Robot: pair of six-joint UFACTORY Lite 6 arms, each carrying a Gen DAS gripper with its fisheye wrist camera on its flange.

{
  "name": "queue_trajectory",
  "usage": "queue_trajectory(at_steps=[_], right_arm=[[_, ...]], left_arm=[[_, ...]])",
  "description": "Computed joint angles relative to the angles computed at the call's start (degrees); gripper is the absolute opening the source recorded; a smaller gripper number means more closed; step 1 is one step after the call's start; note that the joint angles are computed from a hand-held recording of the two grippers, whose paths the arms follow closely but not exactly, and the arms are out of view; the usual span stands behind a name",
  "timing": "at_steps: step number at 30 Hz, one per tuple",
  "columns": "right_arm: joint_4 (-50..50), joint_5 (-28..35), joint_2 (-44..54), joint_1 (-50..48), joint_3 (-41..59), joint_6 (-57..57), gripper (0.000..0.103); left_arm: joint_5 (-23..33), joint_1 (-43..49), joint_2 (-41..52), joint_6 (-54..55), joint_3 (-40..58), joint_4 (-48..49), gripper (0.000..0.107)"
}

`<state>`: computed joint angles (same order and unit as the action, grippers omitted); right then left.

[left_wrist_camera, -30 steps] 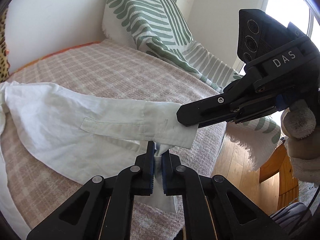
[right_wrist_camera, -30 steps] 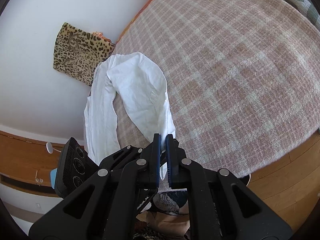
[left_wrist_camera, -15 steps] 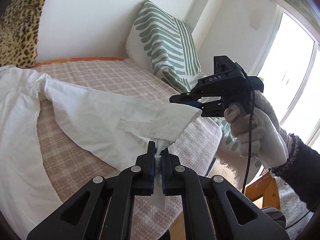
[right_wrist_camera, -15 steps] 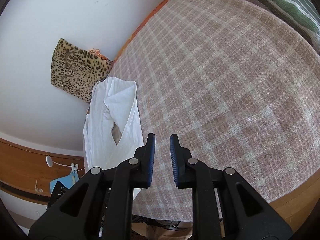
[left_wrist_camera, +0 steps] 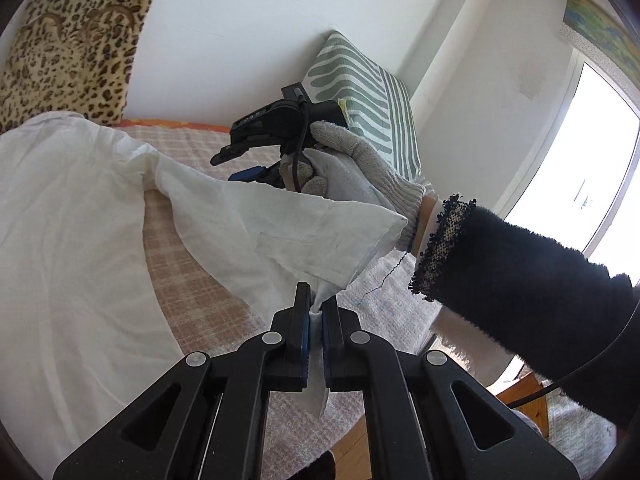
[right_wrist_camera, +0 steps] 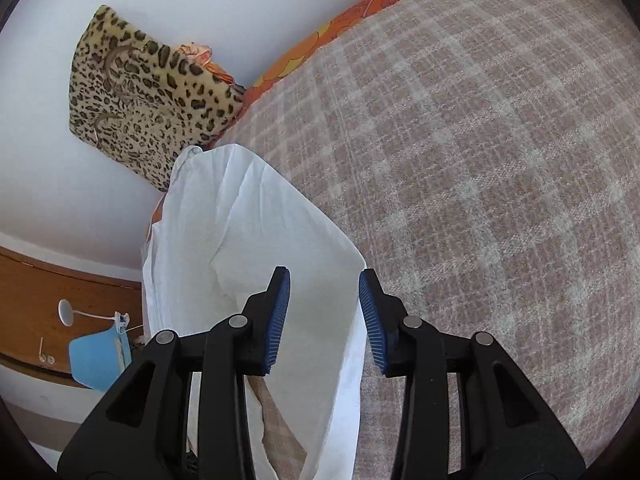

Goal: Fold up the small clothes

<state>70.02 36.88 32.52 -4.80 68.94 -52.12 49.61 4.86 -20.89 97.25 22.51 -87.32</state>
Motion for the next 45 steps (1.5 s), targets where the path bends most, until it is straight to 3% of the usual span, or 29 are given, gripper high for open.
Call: queue_trajectory(at_steps=[4, 8, 11, 13, 15, 20, 22, 23, 28, 31, 37, 45], right_arm=[[-4.41, -2.44, 5.17, 3.44, 5.80, 5.93, 0.038], [-11.24, -5.79, 5.55, 5.68, 7.54, 11.68, 0.016], [-17.11, -9.16, 3.94, 6.87, 7.52, 15.09, 0.016], [-23.33, -10.35, 4.38, 7.60, 9.21, 20.67, 0.022], [-23.09, -9.06, 5.75, 7.37, 11.06, 20.47, 0.041], [-30.13, -11.72, 7.62, 10.67, 13.56, 25.81, 0.042], [-31.54, -11.58, 7.73, 11.54, 13.97, 27.15, 0.024], [-32.76, -10.73, 8.31, 11.82, 14.77, 28.85, 0.004], [-38.43, -12.89, 5.60, 13.86, 13.78, 38.00, 0.003], [-36.70, -11.95, 2.43, 14.29, 13.70, 38.91, 0.003], [-45.74, -8.74, -0.62, 20.78, 20.11, 51.15, 0.003], [-62.28, 0.28, 13.31, 34.64, 43.35, 68.41, 0.003]], left_arm=[[2.06, 3.48, 0.42, 1.02, -0.68, 1.17, 0.004], [4.54, 7.48, -0.91, 1.38, -1.81, 3.46, 0.004], [6.36, 10.40, -1.44, 2.00, -2.56, 4.90, 0.004], [6.95, 11.12, -0.95, 1.94, -2.51, 5.38, 0.004], [6.84, 10.90, -0.98, 1.66, -2.72, 5.68, 0.004], [7.18, 11.61, -2.19, 1.14, -3.48, 6.94, 0.004], [7.64, 12.53, -2.09, 0.73, -3.36, 7.29, 0.004], [7.87, 13.00, -1.97, 0.61, -3.30, 7.40, 0.004], [10.97, 17.92, -4.60, -0.04, -4.51, 10.20, 0.004], [14.34, 23.41, -4.42, 0.04, -4.76, 12.87, 0.004], [19.54, 35.74, -2.85, 2.45, -6.87, 17.58, 0.004], [23.25, 50.94, 5.61, 6.39, -6.78, 24.70, 0.004]])
